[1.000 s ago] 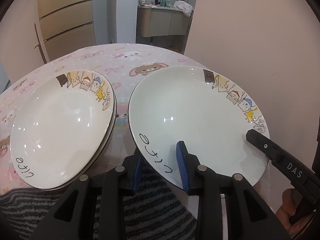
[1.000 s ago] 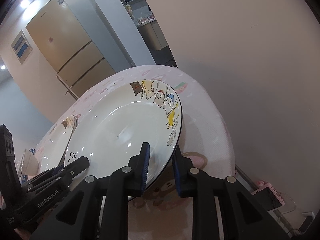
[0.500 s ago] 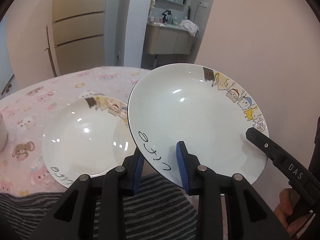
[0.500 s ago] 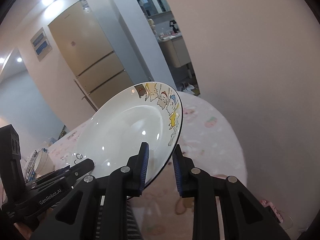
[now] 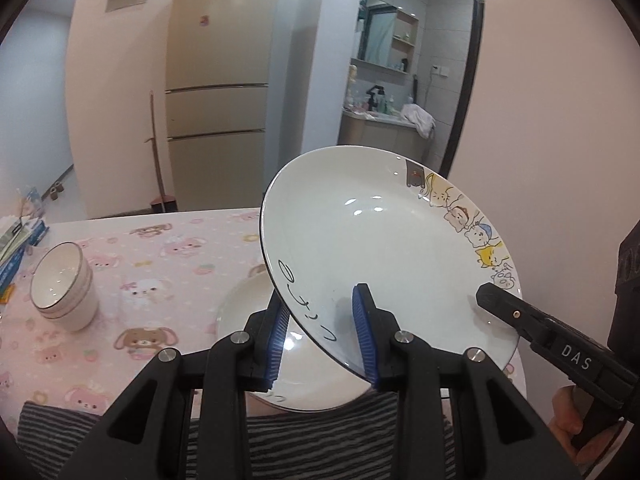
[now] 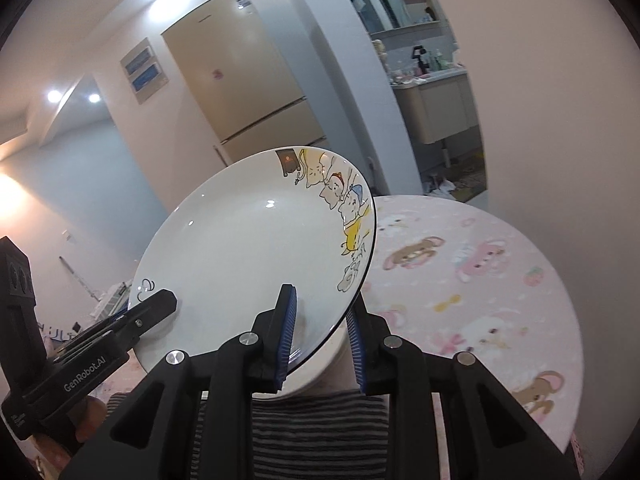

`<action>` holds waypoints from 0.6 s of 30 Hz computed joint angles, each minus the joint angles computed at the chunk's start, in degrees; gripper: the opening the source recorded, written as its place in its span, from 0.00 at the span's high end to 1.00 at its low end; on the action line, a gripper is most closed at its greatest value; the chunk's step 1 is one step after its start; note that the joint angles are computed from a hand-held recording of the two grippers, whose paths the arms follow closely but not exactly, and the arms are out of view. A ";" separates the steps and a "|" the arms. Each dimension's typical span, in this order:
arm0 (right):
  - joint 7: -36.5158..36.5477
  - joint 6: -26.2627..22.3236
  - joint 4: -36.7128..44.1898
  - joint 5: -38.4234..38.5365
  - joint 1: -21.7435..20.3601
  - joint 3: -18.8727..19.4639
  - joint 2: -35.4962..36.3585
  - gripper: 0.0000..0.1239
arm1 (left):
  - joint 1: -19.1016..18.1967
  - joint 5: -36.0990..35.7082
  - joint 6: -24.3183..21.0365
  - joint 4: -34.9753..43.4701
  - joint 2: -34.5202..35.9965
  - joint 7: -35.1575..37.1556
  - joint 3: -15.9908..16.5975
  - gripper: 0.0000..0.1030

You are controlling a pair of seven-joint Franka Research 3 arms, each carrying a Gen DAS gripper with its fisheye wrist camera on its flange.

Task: Organize plates and bowls
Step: 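Lift the plate with both grippers and carry it over the stacked plates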

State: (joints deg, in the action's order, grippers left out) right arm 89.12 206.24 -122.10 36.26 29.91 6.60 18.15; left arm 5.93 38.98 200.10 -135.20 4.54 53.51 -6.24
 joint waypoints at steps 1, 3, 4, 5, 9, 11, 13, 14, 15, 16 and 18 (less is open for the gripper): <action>-1.76 -0.43 1.56 1.76 1.67 -1.02 0.74 0.78 | 0.94 1.64 0.12 0.19 0.08 -1.58 -0.04 0.71; -4.42 -1.22 3.75 4.50 3.94 -2.28 1.73 0.78 | 2.53 4.53 0.51 0.13 0.03 -4.29 0.13 0.71; -5.40 -1.85 4.89 5.40 4.65 -2.64 2.32 0.78 | 2.51 4.12 0.74 -0.25 -0.03 -3.94 0.52 0.71; -6.26 -2.29 5.79 6.32 5.37 -3.02 2.81 0.78 | 2.69 4.14 0.87 -0.42 0.02 -3.89 0.82 0.71; -10.54 -4.84 9.56 11.34 9.48 -6.09 4.92 0.78 | 3.43 5.21 0.88 -0.91 0.13 -4.69 1.35 0.71; -12.00 -5.88 10.48 12.95 10.90 -7.39 5.58 0.78 | 4.85 8.30 0.68 -0.01 1.02 -7.40 1.00 0.71; -13.53 -7.16 12.02 15.31 13.37 -9.83 6.64 0.78 | 6.26 11.23 0.52 1.06 2.19 -9.98 0.43 0.71; -14.15 -7.72 12.64 16.36 14.64 -11.16 7.09 0.78 | 7.11 13.03 0.32 1.68 2.76 -11.67 -0.10 0.71; -14.89 -8.46 13.43 17.81 16.51 -13.15 7.72 0.78 | 8.08 15.09 0.08 2.53 3.48 -13.51 -0.73 0.71; -15.24 -9.05 14.07 18.70 17.89 -14.76 8.30 0.78 | 9.14 17.29 -0.15 3.41 4.21 -15.45 -1.47 0.70; -15.24 -10.13 14.89 19.69 20.31 -17.67 9.23 0.78 | 11.43 22.17 -0.82 5.36 5.71 -19.68 -3.22 0.70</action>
State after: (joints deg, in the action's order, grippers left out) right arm 73.88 196.12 -107.22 55.95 50.22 -11.07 27.38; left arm 17.37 61.15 199.28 -129.84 10.25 33.83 -9.46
